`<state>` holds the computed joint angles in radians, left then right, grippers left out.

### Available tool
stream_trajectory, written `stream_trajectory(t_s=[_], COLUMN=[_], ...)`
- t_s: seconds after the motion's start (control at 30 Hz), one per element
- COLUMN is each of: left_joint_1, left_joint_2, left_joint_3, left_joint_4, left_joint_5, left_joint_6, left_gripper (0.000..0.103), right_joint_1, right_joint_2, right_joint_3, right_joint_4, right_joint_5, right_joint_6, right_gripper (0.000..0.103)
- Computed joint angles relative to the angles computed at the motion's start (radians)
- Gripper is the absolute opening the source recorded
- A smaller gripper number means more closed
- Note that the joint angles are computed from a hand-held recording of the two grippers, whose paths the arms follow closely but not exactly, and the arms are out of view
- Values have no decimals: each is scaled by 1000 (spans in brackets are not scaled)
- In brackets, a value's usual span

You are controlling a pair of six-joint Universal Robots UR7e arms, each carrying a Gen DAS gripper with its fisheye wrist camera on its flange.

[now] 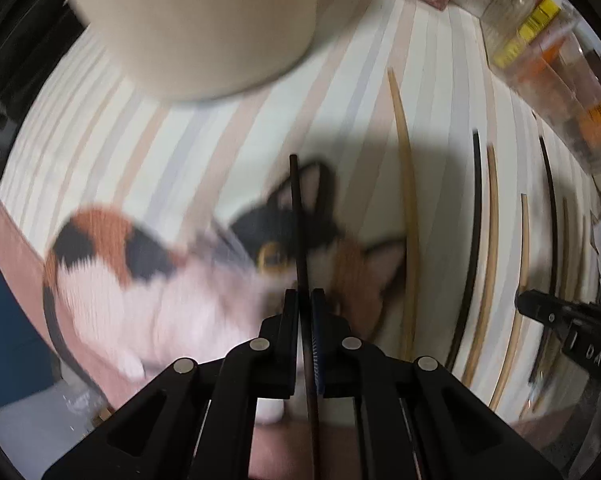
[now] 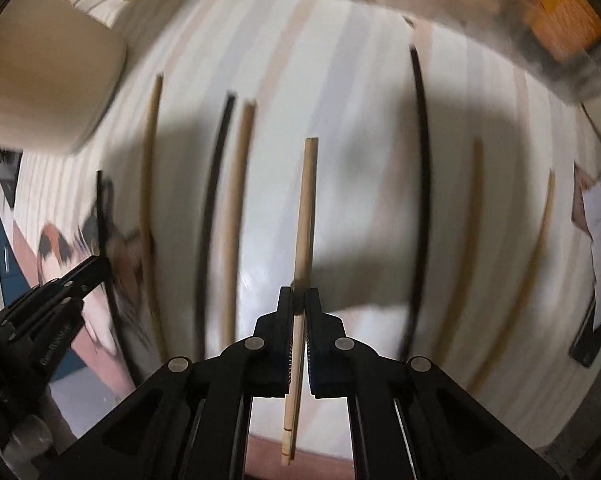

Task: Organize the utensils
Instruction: 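Grasp a black chopstick with the left gripper while the right grasps a light wooden chopstick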

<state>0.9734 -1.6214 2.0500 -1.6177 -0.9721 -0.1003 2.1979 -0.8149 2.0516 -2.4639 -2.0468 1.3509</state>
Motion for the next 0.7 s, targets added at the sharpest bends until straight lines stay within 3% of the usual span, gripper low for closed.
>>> stream_trajectory(t_s=[0.37, 0.7], left_joint_1=[-24, -43], left_joint_2=[-15, 20], left_joint_3=[35, 39], left_joint_4=[-15, -44], left_joint_5=[19, 25], left_joint_6=[5, 12], left_gripper=[7, 7], right_joint_1=[22, -32], right_joint_2=[9, 9], right_joint_3=[-35, -42], right_joint_4=[88, 93], right_joint_5=[0, 21], right_joint_6=[59, 19], right_gripper=[6, 6])
